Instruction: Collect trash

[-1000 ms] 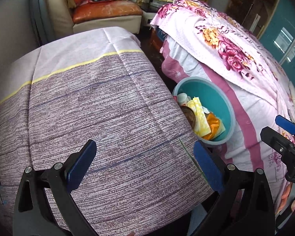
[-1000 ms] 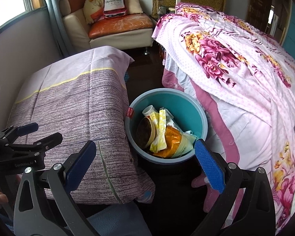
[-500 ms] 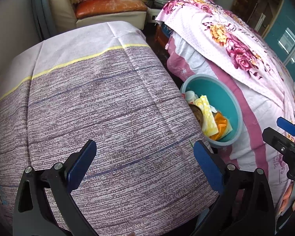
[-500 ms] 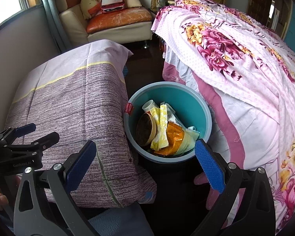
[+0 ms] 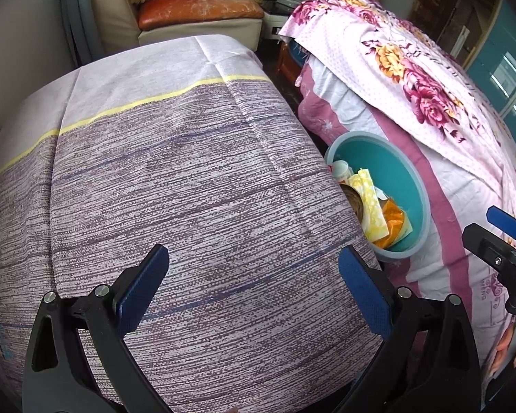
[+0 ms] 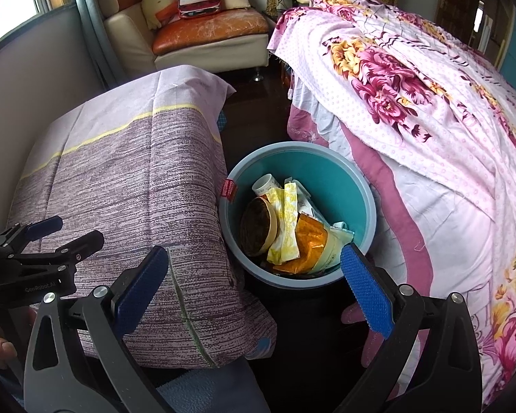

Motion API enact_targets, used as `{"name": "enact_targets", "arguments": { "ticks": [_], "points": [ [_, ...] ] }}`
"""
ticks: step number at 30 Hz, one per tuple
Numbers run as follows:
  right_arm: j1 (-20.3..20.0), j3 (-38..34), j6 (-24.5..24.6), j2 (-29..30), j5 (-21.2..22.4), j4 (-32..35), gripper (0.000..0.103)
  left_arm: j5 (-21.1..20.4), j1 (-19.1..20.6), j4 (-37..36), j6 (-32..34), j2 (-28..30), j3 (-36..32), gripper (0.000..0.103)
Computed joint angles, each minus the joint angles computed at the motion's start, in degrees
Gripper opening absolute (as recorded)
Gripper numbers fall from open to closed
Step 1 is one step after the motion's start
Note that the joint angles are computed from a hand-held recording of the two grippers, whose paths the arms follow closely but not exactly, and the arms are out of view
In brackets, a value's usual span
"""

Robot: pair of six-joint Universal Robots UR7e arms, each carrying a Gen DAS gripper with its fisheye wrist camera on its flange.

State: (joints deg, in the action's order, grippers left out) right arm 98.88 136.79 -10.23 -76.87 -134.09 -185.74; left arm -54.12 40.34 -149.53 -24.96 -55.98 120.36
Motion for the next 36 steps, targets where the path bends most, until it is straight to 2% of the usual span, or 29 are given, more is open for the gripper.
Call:
{"name": "enact_targets", "arguments": {
  "ticks": [10,36],
  "points": [
    [0.0,-0.2,0.3,0.5,0.0,-0.2,0.096,1.6,-0.3,-1.7,0.8,-0.1,0.9,0.099],
    [-1.3,0.2,0.5,0.7,0.7,-0.7,0.096,2.4,0.0,-2.7,1.5,-0.2,1.4,0.099]
  ]
}}
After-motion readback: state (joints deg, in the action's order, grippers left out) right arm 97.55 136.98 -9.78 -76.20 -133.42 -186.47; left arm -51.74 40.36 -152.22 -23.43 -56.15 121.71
